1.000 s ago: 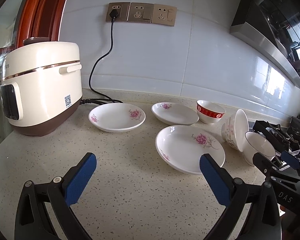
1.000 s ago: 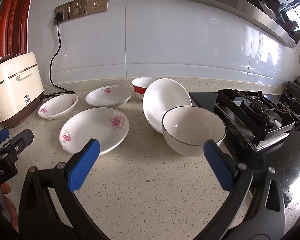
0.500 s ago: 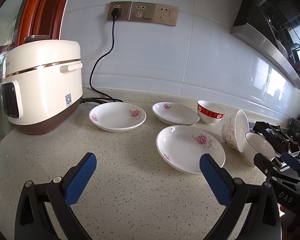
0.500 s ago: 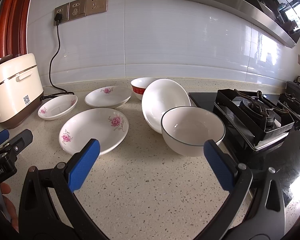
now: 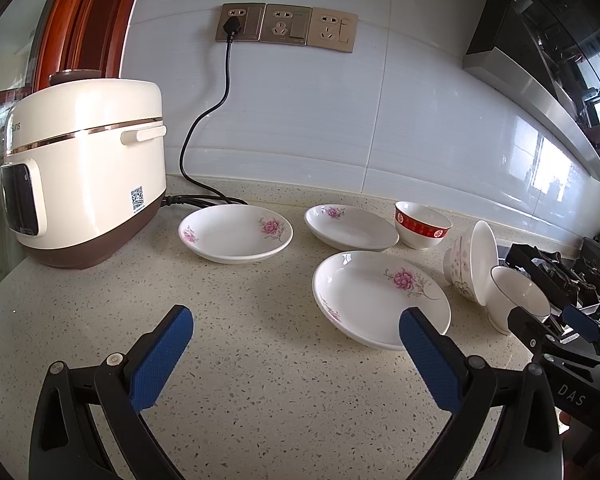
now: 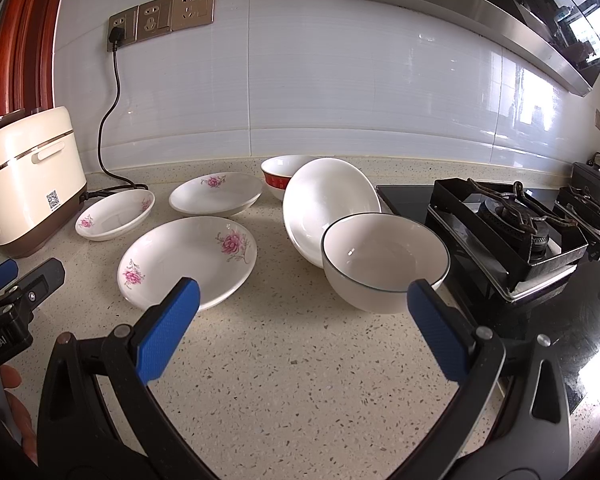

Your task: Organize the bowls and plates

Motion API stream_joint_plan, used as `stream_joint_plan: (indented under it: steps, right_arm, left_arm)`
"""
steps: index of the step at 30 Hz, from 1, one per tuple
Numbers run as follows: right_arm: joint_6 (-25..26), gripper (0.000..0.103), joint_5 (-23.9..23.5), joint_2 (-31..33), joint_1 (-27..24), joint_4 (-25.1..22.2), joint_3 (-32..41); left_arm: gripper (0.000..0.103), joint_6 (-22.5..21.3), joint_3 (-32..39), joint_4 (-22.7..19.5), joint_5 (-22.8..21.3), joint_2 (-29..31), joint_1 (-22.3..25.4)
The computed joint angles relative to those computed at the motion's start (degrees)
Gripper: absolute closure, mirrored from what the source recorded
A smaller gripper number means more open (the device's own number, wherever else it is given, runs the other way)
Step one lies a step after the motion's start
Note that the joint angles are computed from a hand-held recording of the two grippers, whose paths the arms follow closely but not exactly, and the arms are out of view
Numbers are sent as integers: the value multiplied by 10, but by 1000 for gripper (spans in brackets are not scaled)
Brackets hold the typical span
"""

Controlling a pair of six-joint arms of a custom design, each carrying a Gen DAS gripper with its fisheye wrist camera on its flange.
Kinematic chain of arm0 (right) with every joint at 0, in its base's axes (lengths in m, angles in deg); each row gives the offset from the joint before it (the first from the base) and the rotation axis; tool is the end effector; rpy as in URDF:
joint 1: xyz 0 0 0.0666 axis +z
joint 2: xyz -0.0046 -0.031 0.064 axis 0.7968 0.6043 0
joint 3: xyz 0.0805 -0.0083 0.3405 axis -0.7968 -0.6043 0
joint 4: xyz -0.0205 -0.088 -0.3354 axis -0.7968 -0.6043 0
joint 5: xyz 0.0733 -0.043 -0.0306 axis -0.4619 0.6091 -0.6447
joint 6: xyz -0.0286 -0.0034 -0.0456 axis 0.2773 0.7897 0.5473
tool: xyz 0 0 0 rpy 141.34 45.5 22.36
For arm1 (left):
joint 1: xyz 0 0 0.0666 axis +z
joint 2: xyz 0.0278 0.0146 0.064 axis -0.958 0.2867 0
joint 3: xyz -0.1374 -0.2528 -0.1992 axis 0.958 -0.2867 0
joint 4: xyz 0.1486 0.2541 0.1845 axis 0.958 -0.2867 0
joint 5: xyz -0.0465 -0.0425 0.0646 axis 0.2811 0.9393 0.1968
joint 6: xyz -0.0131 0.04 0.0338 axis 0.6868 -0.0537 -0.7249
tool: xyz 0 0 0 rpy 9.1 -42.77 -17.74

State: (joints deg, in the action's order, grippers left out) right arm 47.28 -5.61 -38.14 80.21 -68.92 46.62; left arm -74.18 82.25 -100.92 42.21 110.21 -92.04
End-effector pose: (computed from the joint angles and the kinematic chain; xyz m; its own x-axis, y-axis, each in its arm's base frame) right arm 0.2578 0.1081 0.4023 -0.4133 0.1419 -0.8995 0.2933 0.9559 0.0160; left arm 0.3490 -0.1185 0.4416 -0.4820 -0.0006 -0.8762 0.2472 0.9593 -0.1366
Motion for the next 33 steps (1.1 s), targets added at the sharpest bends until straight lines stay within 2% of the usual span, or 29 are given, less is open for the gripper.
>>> stream_joint_plan:
  steps: [15, 20, 26, 30, 33]
  right_arm:
    - [-1, 0, 2, 0, 2, -1, 1]
    - [5, 0, -16, 1, -8, -2, 4]
    - [-13, 0, -101, 9, -37, -4, 9]
    - [-32, 0, -197, 26, -61, -13, 22]
    - [-39, 0, -260, 42, -79, -15, 45]
  left_arm:
    - [0, -1, 0, 0, 0, 0, 1]
    - [0, -1, 0, 1, -1, 0, 1]
    - [0, 18, 2, -5, 12, 4, 11]
    - [1, 39, 9, -19, 47, 14, 25]
    - [9, 67, 25, -40, 90, 30, 38]
